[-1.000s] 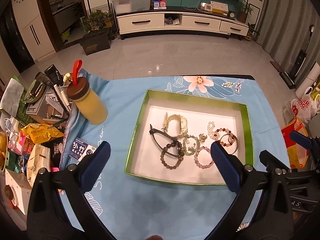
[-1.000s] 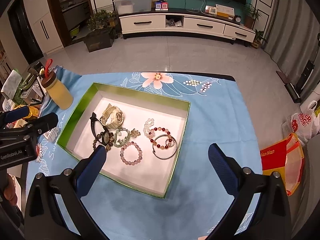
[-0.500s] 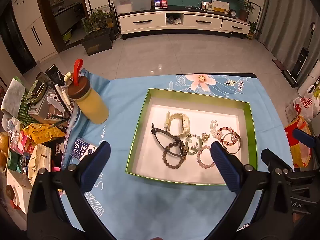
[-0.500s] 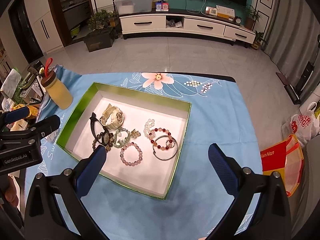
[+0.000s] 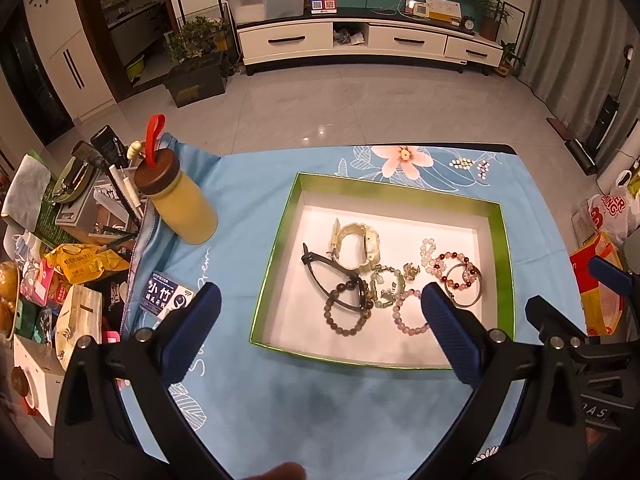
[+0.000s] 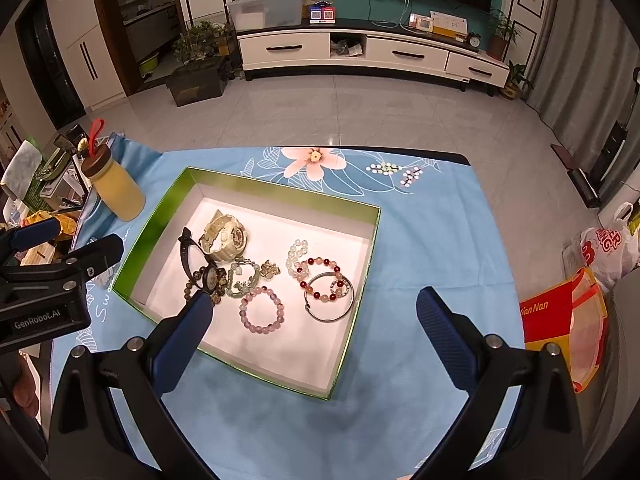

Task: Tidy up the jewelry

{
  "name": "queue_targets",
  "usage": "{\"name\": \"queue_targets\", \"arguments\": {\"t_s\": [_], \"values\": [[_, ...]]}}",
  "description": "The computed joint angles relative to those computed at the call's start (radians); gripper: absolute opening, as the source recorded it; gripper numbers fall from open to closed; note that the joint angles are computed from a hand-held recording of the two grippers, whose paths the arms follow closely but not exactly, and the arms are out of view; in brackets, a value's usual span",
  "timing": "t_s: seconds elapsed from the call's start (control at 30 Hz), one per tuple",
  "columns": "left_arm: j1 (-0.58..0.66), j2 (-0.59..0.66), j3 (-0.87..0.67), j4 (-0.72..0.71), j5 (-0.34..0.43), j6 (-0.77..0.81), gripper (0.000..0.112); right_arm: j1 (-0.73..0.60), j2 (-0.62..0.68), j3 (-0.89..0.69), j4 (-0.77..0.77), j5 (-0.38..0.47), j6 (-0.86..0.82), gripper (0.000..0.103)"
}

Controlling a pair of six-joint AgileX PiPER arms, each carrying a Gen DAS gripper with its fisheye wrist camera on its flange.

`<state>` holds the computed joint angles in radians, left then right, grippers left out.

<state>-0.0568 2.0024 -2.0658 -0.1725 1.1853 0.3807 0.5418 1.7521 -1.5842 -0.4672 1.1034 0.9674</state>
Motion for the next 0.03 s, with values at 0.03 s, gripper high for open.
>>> {"name": "queue_targets", "arguments": {"t_s": [0.03], "values": [[0.001,-0.001,0.002,0.002,-0.001,0.0,0.101,-0.001,-0.001,0.0,0.0,0.0,0.001,0.102]]}}
